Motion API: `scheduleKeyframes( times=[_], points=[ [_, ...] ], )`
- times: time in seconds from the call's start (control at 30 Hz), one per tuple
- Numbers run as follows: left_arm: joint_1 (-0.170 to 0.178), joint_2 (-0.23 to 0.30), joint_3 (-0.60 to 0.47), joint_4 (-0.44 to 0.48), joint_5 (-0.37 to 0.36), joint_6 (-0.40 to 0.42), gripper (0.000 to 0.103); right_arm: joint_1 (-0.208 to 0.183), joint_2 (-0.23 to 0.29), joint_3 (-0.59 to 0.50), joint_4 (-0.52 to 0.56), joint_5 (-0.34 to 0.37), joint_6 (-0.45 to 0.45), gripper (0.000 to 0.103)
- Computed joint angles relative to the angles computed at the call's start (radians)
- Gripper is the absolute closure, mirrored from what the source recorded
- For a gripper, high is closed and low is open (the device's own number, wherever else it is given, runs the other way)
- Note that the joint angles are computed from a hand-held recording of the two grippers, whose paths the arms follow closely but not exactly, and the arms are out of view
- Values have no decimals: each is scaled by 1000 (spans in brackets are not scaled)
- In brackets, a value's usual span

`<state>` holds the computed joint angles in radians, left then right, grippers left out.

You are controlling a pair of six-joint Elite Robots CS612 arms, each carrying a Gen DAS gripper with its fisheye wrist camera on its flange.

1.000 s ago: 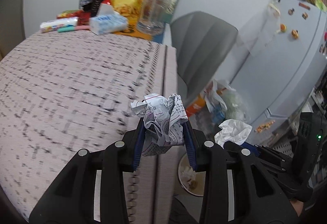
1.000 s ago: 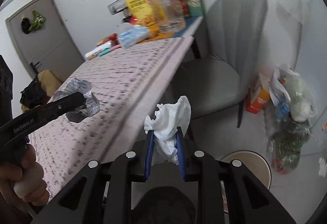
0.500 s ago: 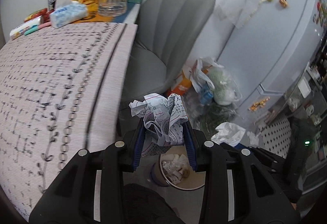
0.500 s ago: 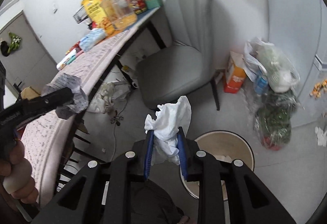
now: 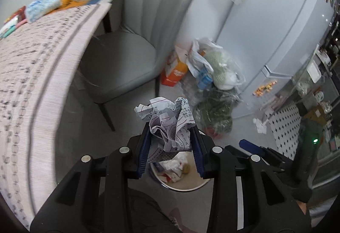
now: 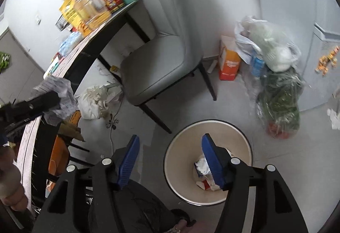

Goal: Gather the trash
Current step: 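Carry the paper ball and tissue in both grippers over the bin, then open both grippers over the bin to drop paper ball and tissue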

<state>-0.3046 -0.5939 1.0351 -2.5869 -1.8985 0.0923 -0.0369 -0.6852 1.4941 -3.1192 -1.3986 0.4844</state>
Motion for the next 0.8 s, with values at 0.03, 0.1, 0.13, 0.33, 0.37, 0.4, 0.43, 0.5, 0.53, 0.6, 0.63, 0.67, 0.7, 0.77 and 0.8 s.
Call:
scheduleKeyframes(
  times=[0.03, 0.1, 0.13, 0.33, 0.37, 0.4, 0.43, 0.5, 0.53, 0.6, 0.63, 0.67, 0.7, 0.77, 0.8],
  points=[
    [-3, 3, -4, 15, -8, 9, 67, -5, -10, 18, -11, -3, 10, 42],
    [-11, 7, -9, 36, -15, 24, 67, -11, -24, 42, -26, -13, 21, 42],
    [-15, 10, -12, 47, -17, 34, 67, -15, -32, 56, -38, -17, 31, 42],
    [-34, 35, -53, 168, -82, 102, 60, -30, -65, 123, -90, -54, 71, 40],
    [-40, 37, -56, 173, -80, 115, 55, -32, -69, 132, -95, -61, 68, 40],
    [-43, 38, -56, 171, -71, 119, 41, -34, -72, 137, -97, -64, 63, 40],
    [-46, 39, -56, 165, -74, 116, 29, -35, -74, 142, -100, -69, 60, 40],
    [-45, 41, -56, 153, -92, 92, 20, -40, -80, 154, -107, -73, 62, 40],
    [-44, 41, -55, 143, -91, 82, 14, -41, -82, 158, -110, -74, 62, 40],
    [-42, 34, -43, 111, -80, 64, 9, -43, -88, 167, -117, -79, 64, 40],
    [-41, 30, -37, 99, -72, 59, 8, -43, -89, 169, -120, -78, 65, 39],
    [-39, 28, -36, 93, -67, 57, 7, -43, -89, 169, -119, -78, 65, 38],
    [-36, 23, -32, 85, -63, 55, 6, -42, -89, 167, -117, -77, 64, 38],
    [-28, 16, -28, 73, -62, 49, 6, -39, -88, 162, -116, -69, 61, 37],
    [-23, 10, -23, 63, -65, 46, 6, -37, -88, 158, -116, -68, 58, 35]
  ],
)
